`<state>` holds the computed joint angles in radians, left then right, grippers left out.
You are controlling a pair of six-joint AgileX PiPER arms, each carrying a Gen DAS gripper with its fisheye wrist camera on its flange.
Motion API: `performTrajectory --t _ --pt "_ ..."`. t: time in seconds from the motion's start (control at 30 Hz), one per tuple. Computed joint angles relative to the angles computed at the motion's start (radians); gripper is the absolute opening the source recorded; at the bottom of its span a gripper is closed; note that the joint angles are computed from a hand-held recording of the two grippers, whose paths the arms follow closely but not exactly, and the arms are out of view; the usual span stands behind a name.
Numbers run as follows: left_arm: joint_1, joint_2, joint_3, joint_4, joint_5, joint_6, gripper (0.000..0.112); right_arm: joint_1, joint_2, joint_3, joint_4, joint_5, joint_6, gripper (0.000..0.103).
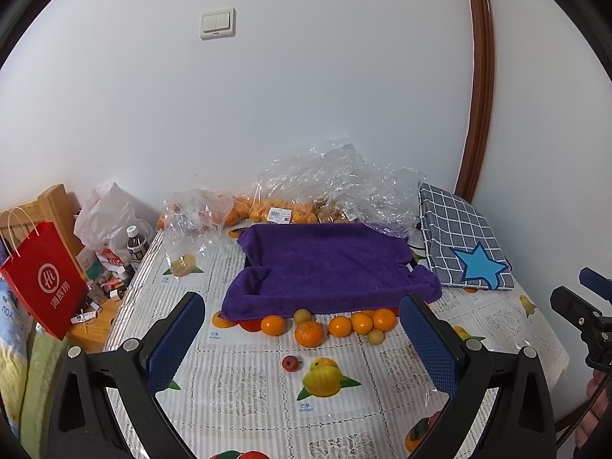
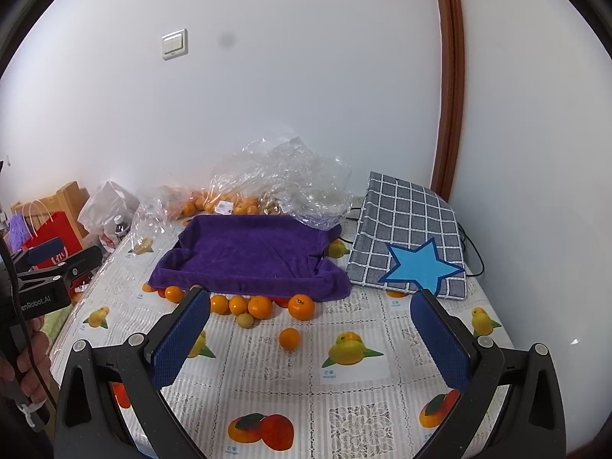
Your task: Organize fruits
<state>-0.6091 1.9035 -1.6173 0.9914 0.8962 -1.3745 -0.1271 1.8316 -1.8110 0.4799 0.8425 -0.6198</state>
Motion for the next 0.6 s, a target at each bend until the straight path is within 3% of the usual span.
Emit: performTrajectory --t 0.6 --pt "-0.008 0.007 -0.006 0.021 0.001 -0.006 0.103 0.001 -0.006 0.023 0.003 -0.021 -0.006 0.103"
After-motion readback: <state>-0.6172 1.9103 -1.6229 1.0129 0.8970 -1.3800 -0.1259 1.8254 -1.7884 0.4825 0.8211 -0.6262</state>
